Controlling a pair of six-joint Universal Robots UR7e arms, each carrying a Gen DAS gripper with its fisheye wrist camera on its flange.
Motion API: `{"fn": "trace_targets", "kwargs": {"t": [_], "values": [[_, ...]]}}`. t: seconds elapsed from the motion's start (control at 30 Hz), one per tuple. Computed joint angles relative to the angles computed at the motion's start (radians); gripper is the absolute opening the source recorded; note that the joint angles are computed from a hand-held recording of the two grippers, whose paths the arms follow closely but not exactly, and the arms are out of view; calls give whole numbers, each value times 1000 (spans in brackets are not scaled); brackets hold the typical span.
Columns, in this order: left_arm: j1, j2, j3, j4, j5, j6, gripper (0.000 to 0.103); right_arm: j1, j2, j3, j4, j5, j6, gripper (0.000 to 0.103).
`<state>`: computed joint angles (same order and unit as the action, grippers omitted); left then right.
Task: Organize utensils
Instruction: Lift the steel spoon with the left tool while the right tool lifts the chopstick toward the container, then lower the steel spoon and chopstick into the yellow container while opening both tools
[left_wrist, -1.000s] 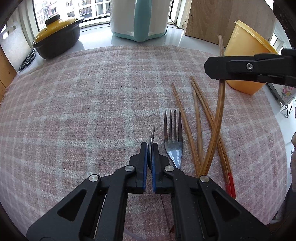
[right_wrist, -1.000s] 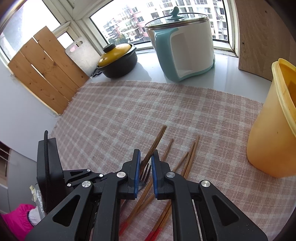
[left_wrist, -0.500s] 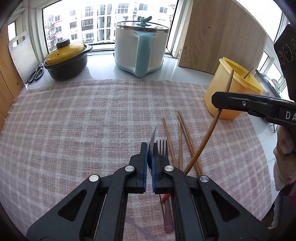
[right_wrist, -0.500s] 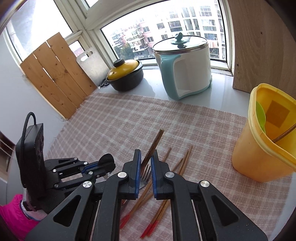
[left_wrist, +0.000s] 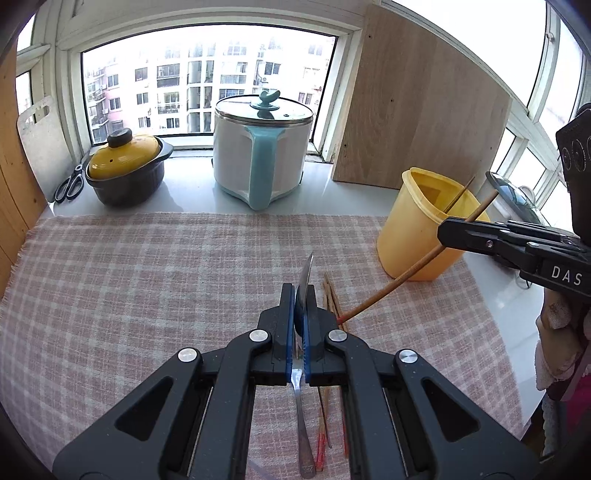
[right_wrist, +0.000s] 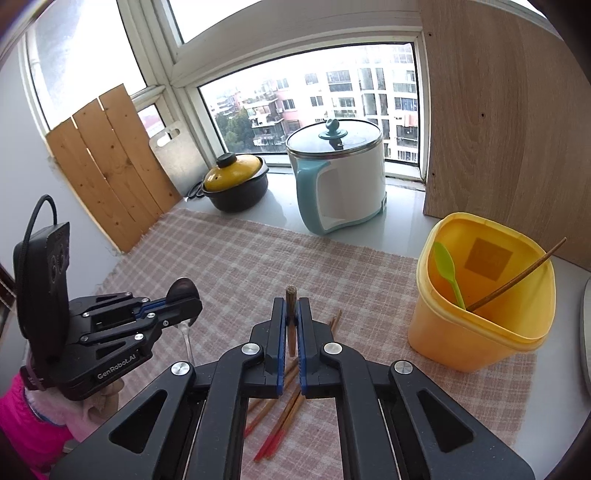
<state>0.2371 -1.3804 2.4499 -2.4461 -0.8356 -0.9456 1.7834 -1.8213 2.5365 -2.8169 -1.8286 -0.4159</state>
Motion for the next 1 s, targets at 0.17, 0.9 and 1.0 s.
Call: {"fn": "trace_targets", "kwargs": {"t": [0.17,0.9,1.0], "values": [[4,41,-20,-75,6,42,1,-10,-54,-1,22,-2,-5,4],[55,312,-248,-444,36,352,1,-56,-351,-116,209,2,-46,4],[62,342,-285,-471,38,383,1,-59,-365,-133,205,3,-49,4]]}}
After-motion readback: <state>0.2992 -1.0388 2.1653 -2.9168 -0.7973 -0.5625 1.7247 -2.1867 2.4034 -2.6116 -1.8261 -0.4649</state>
